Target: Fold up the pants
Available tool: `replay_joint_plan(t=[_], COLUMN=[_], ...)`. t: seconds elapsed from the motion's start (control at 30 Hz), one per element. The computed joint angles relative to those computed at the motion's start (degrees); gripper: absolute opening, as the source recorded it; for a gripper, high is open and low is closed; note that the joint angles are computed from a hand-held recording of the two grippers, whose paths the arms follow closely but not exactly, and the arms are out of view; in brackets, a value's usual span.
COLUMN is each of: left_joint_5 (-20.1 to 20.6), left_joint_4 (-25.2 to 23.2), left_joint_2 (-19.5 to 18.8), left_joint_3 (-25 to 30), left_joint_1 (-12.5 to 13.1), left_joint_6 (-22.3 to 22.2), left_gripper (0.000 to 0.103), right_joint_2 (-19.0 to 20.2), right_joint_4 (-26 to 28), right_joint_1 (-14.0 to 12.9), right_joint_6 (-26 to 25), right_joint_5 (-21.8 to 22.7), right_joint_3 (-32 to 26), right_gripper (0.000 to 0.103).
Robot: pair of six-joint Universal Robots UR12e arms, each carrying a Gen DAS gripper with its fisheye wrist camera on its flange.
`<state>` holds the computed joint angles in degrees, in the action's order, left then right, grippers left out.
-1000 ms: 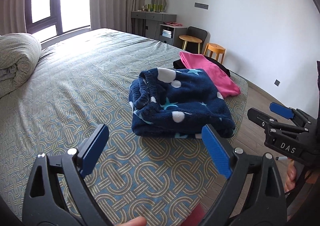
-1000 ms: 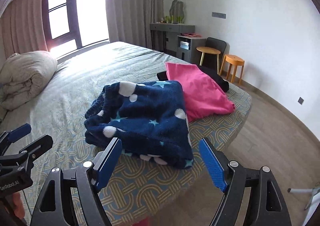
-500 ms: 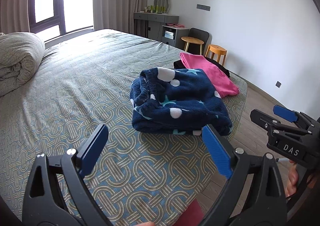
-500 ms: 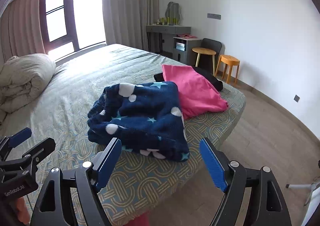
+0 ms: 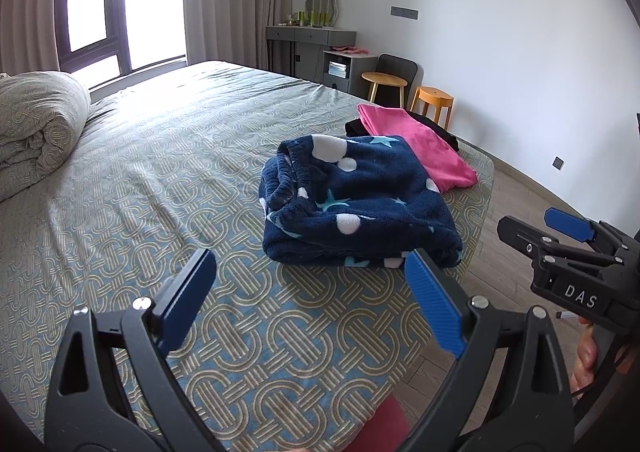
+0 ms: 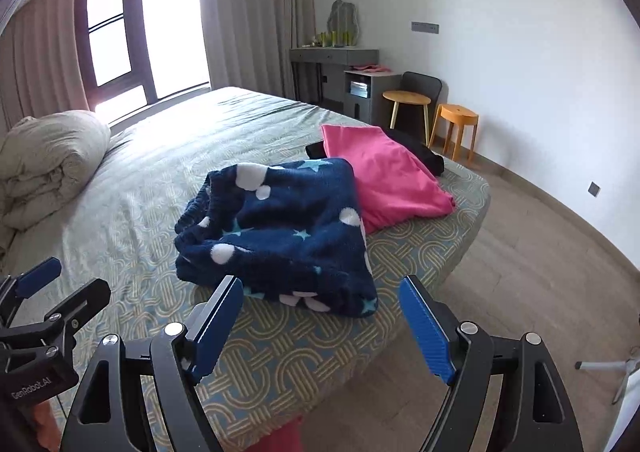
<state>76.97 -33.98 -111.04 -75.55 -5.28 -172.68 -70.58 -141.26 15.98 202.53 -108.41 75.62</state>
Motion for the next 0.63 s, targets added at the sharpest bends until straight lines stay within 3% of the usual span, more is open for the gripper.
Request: replay_joint_plan(t=[0.63], left_joint_5=[-0.7], left_joint_4=[-0.3], left_joint_2=[0.2], left_joint_3=[-0.5], left_joint_1=[-0.3], left_joint_6=[1.6], left_gripper=[0.095], right_joint_2=[-0.1], right_joint_4=[0.6], right_joint_1=[-0.5], right_joint_6=[0.7], right_joint_5=[0.6], right_joint_3=[0.6], right_gripper=[0.082])
